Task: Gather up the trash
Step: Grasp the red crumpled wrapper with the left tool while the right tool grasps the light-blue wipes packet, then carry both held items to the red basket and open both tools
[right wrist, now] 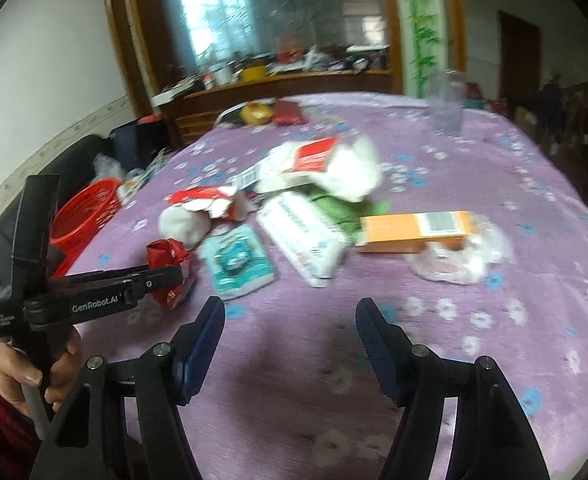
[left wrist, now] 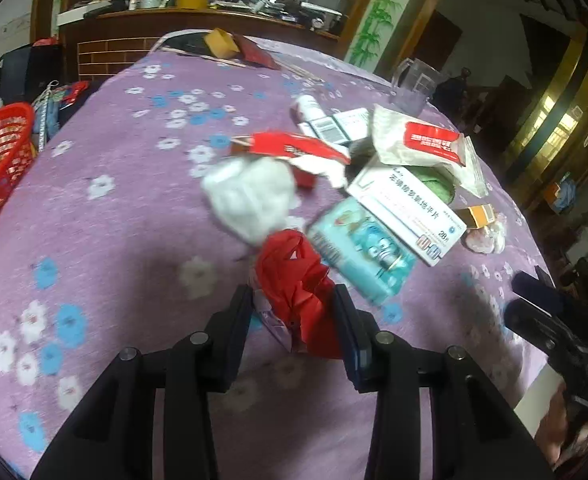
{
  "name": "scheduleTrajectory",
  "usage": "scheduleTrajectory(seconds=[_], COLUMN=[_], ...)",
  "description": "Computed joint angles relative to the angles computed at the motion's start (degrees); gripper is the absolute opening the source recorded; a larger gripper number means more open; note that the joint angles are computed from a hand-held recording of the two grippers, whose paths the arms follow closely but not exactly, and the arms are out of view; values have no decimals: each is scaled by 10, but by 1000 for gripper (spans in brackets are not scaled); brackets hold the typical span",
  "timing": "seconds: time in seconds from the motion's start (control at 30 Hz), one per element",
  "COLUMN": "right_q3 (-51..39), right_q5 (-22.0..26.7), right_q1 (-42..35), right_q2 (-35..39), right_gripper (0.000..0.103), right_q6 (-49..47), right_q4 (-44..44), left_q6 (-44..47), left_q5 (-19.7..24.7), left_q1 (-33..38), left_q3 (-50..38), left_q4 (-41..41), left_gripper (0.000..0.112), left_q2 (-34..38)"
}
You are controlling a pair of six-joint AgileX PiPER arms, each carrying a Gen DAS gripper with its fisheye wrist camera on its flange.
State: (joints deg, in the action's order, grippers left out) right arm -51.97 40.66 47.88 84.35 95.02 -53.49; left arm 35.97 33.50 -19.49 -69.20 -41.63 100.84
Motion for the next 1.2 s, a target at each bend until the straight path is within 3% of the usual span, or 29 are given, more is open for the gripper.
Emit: scheduleTrajectory(seconds=[0.1,0.23,0.4,0.6,0.73,0.83,1.03,1.2], right_q3=[-36,-104,-188,-258,-265,-263,-216,-184], right_q5=[-57,-82,-82,-62,-44,-22,-43,-52], right_q1=[-38,-76,-130,-155,-138,-120,-111,-93], right_q2=[41,105,183,249,262,263,223,193], right_gripper=[73,73,74,75,75,56,39,37], right_q6=[-85,-201,-354,-447,-428,-381,-323,-271], right_q4=[45,111,218,281,251,199,175,148], left_q6=[44,64,77,83,84,77,71,68], left_q5=[-3,-25,-44,-63,-74,-77,-85,-84], left_q1=[24,37,44,44,40,37,30,28], left_q3=[26,48,58,63,71,69,73,71], left_q4=[-32,-41,-44,-39,-36,-28,-22,-19], left_gripper=[39,39,39,39,39,39,39,39], left_q2=[-25,-50,-63,-68,-74,-71,-74,-76])
